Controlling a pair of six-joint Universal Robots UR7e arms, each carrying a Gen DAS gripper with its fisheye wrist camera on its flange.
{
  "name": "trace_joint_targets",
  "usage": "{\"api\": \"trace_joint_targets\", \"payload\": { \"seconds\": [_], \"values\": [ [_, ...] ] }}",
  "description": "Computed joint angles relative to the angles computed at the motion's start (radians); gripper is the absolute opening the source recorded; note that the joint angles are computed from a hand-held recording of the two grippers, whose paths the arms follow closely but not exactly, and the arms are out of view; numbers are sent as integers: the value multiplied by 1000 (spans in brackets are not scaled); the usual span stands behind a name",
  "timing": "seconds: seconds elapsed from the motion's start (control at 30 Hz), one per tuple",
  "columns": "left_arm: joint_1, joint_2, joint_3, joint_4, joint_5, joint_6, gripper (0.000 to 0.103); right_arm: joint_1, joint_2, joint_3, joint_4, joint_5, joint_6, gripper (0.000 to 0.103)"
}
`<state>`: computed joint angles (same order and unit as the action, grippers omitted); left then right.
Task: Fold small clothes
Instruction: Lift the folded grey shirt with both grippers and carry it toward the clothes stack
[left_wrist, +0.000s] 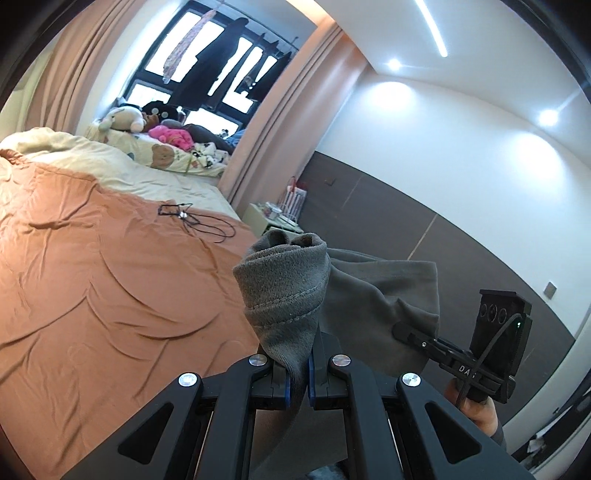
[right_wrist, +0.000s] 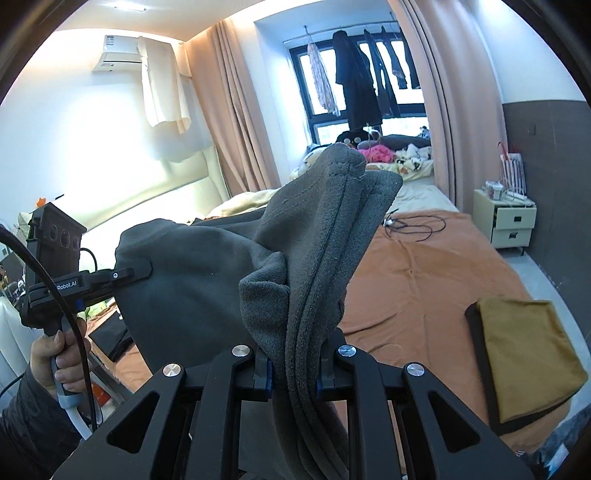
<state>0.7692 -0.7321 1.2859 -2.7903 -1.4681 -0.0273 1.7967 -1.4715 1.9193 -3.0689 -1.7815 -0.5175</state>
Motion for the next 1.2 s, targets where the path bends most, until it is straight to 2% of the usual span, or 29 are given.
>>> {"api": "trace_joint_targets", "payload": {
  "seconds": [0.17,0.4,0.63,0.87,1.03,1.2],
  "values": [
    [-33,-17,25,-9,-4,14,5,5,-50,54,-26,3,-20,11],
    [-75,0,6,11,7,23,5,-35,-133,122,-49,61,-45,11],
    [-115,36,-26,39,8,34,5,-117,-242,213,-87,155,-57,11],
    [-125,117,-118,99,-32,47,5,-202,-317,280,-116,210,-61,11],
    [-119,211,-244,163,-107,73,5,-233,-333,289,-150,194,-60,11],
    [-109,313,-392,231,-179,82,5,-215,-309,264,-187,126,-70,11]
  ]
}}
